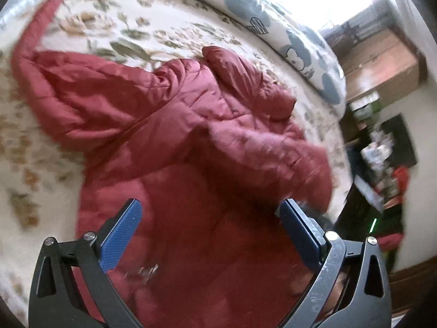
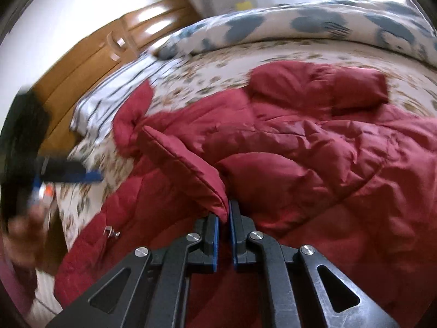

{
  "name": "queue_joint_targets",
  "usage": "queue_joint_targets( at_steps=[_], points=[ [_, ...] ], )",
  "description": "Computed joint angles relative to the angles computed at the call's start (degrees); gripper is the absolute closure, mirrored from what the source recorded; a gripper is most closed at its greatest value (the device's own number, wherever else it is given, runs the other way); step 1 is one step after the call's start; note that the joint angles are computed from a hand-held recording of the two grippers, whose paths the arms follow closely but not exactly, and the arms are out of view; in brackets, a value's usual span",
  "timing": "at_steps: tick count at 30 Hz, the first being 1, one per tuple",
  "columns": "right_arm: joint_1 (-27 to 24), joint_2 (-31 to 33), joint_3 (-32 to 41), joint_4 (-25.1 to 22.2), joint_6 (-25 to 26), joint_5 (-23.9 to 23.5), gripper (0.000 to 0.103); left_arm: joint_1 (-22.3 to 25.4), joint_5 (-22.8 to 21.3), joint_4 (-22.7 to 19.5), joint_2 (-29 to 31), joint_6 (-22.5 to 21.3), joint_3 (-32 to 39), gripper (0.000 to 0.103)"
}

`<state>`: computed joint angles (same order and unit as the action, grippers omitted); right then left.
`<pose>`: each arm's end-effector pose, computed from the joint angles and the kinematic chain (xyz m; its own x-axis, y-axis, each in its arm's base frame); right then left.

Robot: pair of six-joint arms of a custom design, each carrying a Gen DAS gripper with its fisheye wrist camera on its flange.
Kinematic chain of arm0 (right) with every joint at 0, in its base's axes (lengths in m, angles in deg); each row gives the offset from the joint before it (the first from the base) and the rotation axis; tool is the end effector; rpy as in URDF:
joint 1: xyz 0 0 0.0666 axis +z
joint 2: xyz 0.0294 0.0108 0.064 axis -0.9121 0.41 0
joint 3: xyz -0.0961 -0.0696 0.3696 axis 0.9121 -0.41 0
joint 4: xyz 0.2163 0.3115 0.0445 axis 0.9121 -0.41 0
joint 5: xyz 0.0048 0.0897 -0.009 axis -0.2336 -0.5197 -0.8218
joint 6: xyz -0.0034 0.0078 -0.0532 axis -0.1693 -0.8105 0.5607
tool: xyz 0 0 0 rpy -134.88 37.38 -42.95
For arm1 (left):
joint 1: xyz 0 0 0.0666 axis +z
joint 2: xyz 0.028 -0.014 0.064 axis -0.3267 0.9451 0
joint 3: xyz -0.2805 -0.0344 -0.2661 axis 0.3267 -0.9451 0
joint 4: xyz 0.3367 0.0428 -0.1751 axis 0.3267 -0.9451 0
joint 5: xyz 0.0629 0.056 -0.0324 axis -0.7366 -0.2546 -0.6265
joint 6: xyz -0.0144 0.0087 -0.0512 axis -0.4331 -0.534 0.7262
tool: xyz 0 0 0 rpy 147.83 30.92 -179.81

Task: Fold large clothes

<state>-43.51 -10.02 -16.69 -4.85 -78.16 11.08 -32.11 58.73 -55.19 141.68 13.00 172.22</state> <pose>0.2848 0.1157 0.3983 -0.7639 0.1989 -0.6139 -0.0090 0.9479 0.3184 0.4564 -0.1284 0.4296 -0.9175 0.2740 -0.2882 0.3943 0.7213 -0.5694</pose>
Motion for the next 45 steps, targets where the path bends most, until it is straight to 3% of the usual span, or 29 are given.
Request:
queue_joint_targets(
  at_steps=[6, 9, 11, 13, 15, 17, 19, 22, 27, 30, 33, 36, 38, 40, 45],
  points=[
    [4.1, 1.57, 0.71, -0.29, 1.85, 2.58, 0.091, -1.65, 3.22, -2.98, 8.94, 2.84, 6.0, 0.002],
    [3.49, 1.17, 0.28, -0.05, 1.44, 1.62, 0.091, -2.27, 1.83, -1.71, 9.6, 4.06, 6.15, 0.029],
    [3.34, 0.93, 0.07, -0.04, 0.75, 1.02, 0.091, -2.84, 0.44, -1.39, 9.94, 3.45, 6.68, 0.054],
    [3.55, 0.92, 0.01, -0.25, 0.18, 1.05, 0.089, -3.39, 1.07, -1.73, 9.93, 1.8, 7.06, 0.073],
    [3.34, 0.93, 0.2, -1.1, -0.47, 0.89, 0.089, -3.68, -0.51, -0.94, 9.51, 0.68, 7.35, 0.084],
    [2.53, -0.47, -0.31, -1.52, -1.85, -0.8, 0.075, -4.0, -3.14, 0.81, 8.56, -0.59, 7.36, 0.088],
    [1.81, -3.26, -1.35, -1.85, -3.73, -1.53, 0.065, -4.37, -8.53, 4.12, 7.04, -2.75, 6.99, 0.089],
    [0.59, -7.85, -2.34, -3.39, -5.48, 0.5, 0.065, -5.1, -15.36, 7.92, 5.43, -6.5, 5.98, 0.089],
    [-6.01, -11.99, -2.05, -7.78, -6.3, 8.55, 0.064, -7.34, -23.45, 12.07, 3.8, -11.47, 2.93, 0.089],
    [-12.78, -10.84, -2.56, -9.37, -5.58, 9.1, 0.064, -7.64, -25.27, 13.21, 2.65, -11.39, 1.62, 0.083],
    [-18.14, -8.93, -4.47, -8.97, -5.97, 3.29, 0.066, -6.36, -25.23, 15.63, -1.05, -8.88, -0.41, 0.08],
    [-17.74, -8.2, -5.98, -7.73, -5.91, 4.16, 0.065, -5.14, -21.7, 17.8, -5.5, -7.79, -2.12, 0.08],
    [-15.95, -7.32, -5.52, -7.78, -6.1, 6.78, 0.062, -5.24, -17.48, 16.41, -6.43, -8.06, -2.2, 0.08],
    [-14.97, -6.71, -5.12, -8.17, -6.29, 8.22, 0.06, -6.78, -16.03, 15.15, -6.61, -8.39, -2.78, 0.08],
    [-14.38, -7.0, -4.45, -9.68, -6.69, 9.13, 0.06, -12.3, -24.72, 16.81, -3.7, -7.34, -6.79, 0.08]
  ],
)
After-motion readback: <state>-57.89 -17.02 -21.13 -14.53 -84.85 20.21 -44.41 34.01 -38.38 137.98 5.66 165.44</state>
